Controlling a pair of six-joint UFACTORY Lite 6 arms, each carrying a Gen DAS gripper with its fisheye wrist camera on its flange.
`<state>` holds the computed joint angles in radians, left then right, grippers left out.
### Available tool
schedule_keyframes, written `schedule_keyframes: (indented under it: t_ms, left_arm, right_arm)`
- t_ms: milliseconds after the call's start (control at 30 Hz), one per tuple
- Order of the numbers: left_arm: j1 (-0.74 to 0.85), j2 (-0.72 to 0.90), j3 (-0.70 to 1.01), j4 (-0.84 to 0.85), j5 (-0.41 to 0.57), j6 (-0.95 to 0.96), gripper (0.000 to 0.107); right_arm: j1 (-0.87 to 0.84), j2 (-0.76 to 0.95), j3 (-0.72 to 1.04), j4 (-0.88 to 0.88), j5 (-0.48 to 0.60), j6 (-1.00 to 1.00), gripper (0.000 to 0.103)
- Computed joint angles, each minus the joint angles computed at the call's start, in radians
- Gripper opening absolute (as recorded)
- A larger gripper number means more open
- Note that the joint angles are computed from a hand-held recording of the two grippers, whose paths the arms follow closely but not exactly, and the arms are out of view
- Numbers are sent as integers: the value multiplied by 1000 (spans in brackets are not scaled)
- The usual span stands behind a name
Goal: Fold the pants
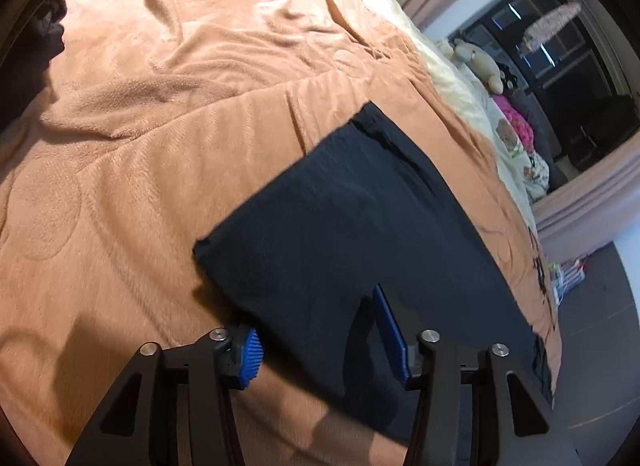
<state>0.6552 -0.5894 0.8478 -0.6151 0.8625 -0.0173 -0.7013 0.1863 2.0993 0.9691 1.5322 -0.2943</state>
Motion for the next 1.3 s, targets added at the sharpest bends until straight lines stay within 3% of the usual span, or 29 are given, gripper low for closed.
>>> schedule_keyframes:
  t_ms: [233,433,600,700,733,933,1000,1033,1300]
  left_arm:
    - [-51,-27,-3,46,-9,-54,49]
    - [-99,-7,10,70,-7,-84,33]
    - [-77,38,16,22,-27,-35,32]
    - [-101,46,40,84,-35,-102,18]
    - [-112,42,46,110,-36,-124,8]
    - [-91,-13,98,125,15,-148,2]
    - [-84,-21,126,128,40,-145,2]
    - [-78,-26,146,125,62,-143,2]
    - [-29,-79,235,113,190,-142,2]
  right_arm:
    - [27,-25,-83,85,16,14,48]
    - [58,-79,-159,104,92,-16,48]
    - [109,-87,-189,83,100,-6,48]
    - [132,-85,-208,116,88,19,48]
    - [143,-92,-233,126,78,28,48]
    - [169,-122,-290,119,4,33,47]
    - [175,-140,-310,138,1,30,13]
    - [171,-120,-288,142,15,21,4]
    - [159,-216,-360,189,-25,24,1]
